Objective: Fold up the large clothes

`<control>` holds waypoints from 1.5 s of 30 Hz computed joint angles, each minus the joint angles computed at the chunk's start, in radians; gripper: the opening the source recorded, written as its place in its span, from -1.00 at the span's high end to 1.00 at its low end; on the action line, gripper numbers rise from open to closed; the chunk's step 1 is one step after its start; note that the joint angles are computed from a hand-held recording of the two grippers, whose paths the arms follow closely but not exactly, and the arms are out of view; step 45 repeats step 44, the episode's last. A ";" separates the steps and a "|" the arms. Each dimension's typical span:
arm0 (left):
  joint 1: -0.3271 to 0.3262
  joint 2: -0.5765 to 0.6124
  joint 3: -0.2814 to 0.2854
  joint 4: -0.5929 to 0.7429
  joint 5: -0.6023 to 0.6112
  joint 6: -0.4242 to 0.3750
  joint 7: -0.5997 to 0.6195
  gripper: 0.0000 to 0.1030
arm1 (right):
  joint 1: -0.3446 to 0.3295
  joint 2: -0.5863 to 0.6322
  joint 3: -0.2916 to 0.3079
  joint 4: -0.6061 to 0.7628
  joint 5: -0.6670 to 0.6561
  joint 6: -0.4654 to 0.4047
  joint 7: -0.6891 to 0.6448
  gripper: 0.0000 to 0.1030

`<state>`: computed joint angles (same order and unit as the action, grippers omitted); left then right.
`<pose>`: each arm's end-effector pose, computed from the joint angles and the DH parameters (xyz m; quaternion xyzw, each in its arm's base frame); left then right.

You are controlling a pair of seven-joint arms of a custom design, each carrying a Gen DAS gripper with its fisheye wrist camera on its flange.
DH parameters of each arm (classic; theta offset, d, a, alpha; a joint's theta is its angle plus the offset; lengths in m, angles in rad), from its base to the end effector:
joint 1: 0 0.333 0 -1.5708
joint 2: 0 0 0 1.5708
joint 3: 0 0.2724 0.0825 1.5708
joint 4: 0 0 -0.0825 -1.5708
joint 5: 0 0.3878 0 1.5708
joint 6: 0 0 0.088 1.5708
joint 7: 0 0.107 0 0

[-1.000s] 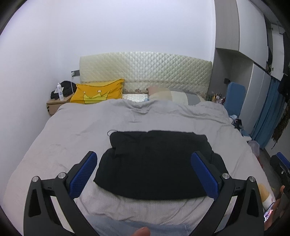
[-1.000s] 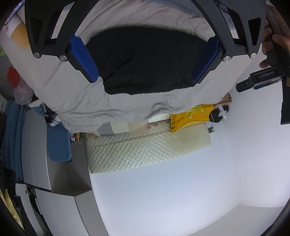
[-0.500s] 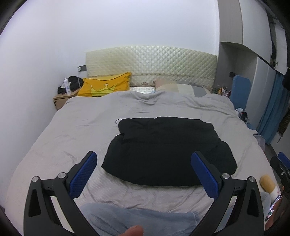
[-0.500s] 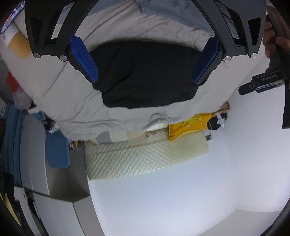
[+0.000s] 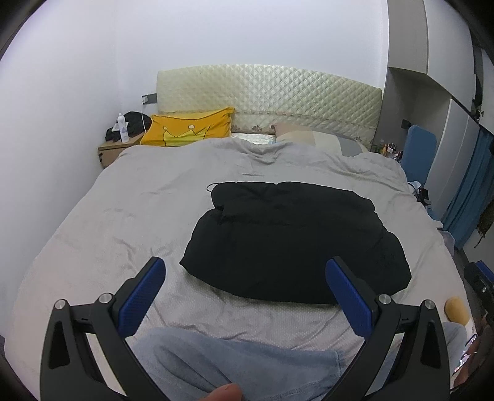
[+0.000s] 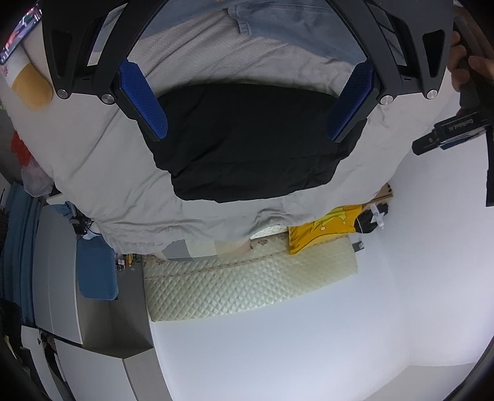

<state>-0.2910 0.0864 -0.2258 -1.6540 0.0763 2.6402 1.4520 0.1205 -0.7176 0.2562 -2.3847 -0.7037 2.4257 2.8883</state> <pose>0.5582 -0.3126 0.6168 -0.4832 0.7590 -0.3788 0.2165 0.3847 0.1723 0.6107 -0.4180 0.7595 -0.3669 0.3374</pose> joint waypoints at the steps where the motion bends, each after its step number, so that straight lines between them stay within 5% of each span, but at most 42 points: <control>1: 0.000 -0.004 0.000 -0.004 -0.002 -0.001 0.002 -0.99 | -0.001 0.000 0.002 0.001 -0.001 -0.006 -0.003 -1.00; 45: 0.012 -0.053 -0.013 -0.069 -0.084 -0.002 0.070 -1.00 | 0.025 -0.024 0.031 -0.010 -0.028 -0.064 0.049 -1.00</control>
